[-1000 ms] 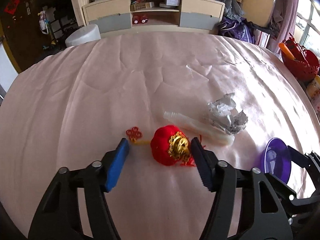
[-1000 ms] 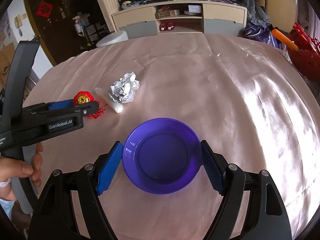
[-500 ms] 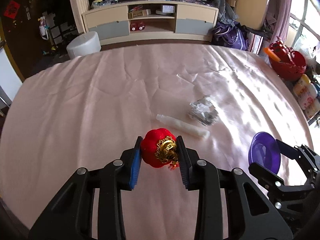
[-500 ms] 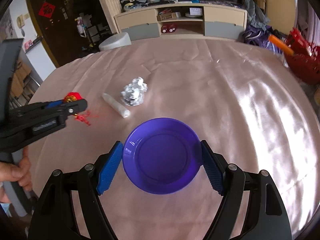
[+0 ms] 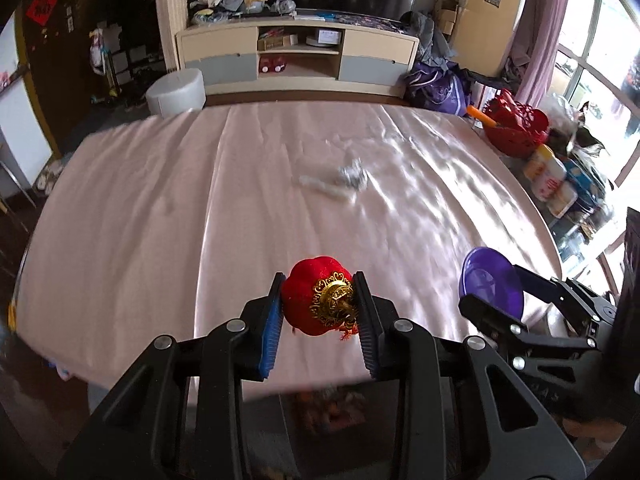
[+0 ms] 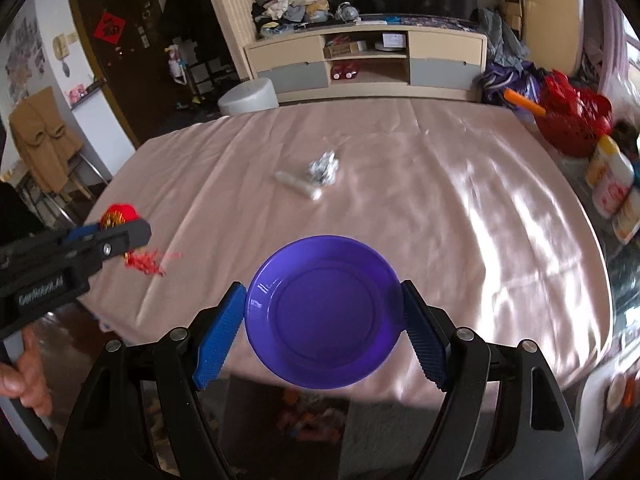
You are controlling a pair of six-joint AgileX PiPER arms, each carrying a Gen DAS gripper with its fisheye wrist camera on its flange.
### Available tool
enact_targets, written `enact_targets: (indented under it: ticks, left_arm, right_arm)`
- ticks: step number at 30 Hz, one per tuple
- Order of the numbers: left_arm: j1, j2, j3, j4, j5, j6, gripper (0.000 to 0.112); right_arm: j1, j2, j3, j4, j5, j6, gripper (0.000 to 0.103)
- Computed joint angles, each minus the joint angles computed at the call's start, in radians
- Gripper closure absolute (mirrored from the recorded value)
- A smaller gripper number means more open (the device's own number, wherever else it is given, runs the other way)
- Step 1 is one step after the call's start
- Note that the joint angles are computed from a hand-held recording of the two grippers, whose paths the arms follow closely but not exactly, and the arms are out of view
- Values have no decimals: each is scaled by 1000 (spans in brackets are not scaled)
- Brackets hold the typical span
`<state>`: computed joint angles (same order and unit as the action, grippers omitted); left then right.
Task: Collect trash
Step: 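Carry the lantern and bowl over the black bin and open both grippers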
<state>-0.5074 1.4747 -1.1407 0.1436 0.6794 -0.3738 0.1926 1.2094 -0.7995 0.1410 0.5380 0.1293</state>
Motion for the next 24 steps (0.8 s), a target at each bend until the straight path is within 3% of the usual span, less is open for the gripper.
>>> enact_targets:
  ticks: [7,13,18,24]
  left_arm:
    - [-94,-200,277,37,-22,-115,81]
    - [-190,-264,483,99,-97,-290,81]
    - [-222,-250,606,110,-210,-370,81]
    - [-215,-109,689,122,-383,-412,81]
  right_arm:
    - [197,-186,161,-232,53,344,25]
    - [285,-228,288,-290,12,500,25]
    - [332,-205,373,-340,-76,614,25]
    - [353,-109,413,-393,-167,666,25]
